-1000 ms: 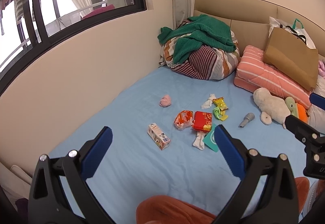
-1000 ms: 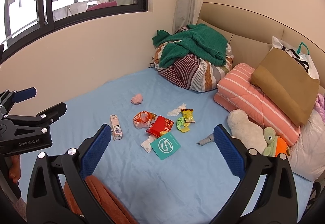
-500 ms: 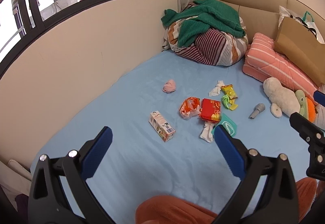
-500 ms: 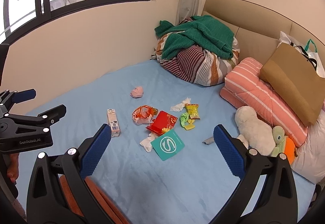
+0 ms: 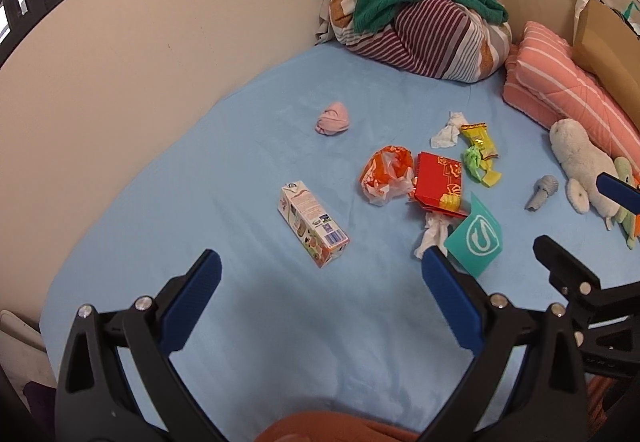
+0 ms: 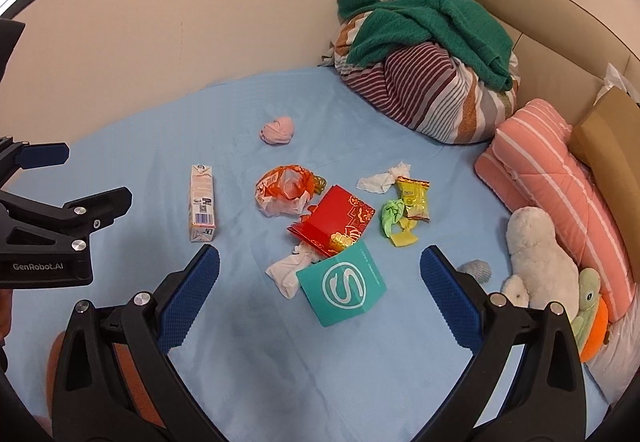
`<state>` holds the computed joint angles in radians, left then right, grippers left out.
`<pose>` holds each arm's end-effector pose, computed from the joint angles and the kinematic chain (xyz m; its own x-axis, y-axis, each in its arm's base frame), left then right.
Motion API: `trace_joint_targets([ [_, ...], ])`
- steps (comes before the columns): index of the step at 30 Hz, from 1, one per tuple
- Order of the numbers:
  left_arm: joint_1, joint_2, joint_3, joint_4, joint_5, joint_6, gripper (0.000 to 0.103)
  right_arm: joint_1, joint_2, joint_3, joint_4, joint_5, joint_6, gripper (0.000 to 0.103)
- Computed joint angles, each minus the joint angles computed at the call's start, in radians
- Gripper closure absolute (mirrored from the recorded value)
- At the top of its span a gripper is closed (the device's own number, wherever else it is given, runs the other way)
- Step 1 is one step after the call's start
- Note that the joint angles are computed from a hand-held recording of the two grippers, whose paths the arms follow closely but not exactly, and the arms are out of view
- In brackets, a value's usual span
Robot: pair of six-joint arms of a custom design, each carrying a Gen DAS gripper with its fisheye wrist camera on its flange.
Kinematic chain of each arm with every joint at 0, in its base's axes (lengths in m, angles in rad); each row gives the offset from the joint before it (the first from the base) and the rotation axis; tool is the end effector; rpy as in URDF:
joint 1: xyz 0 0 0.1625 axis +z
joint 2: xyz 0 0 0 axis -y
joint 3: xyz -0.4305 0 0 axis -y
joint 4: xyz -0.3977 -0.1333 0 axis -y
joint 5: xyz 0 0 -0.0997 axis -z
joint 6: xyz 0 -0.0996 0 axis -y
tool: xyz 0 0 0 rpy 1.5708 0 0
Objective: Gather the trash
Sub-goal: 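Grasp the milk carton with the left tool while the right tool grasps the red packet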
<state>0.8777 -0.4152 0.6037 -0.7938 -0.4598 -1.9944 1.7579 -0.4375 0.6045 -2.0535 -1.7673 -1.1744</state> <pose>-0.3431 -0.7614 0.1545 -0.3846 -0.7486 -0.5400 -0.0314 0.5953 -0.8029 0.2806 -0.8702 0.2169 -0.2133 -0.9090 0.3581 -0.9676 0.2473 0.0513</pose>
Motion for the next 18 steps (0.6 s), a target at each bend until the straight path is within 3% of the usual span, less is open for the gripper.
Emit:
trace_joint_targets([
  [5,0.058,-0.051,0.129,-0.200,-0.007,0.113,0.004,-0.006,0.107,-0.081,-0.009,-0.041,-0.036,0.006],
  [13,0.155,-0.092,0.274,-0.523,-0.014,0.312,0.004,-0.015,0.333,-0.312,-0.011,-0.119,-0.133,0.011],
  [17,0.200,-0.088,0.302,-0.676,-0.032,0.425,0.004,-0.021,0.442,-0.439,-0.024,-0.150,-0.191,0.018],
  [18,0.210,-0.084,0.302,-0.695,-0.038,0.439,0.004,-0.022,0.490,-0.519,-0.001,-0.157,-0.204,0.024],
])
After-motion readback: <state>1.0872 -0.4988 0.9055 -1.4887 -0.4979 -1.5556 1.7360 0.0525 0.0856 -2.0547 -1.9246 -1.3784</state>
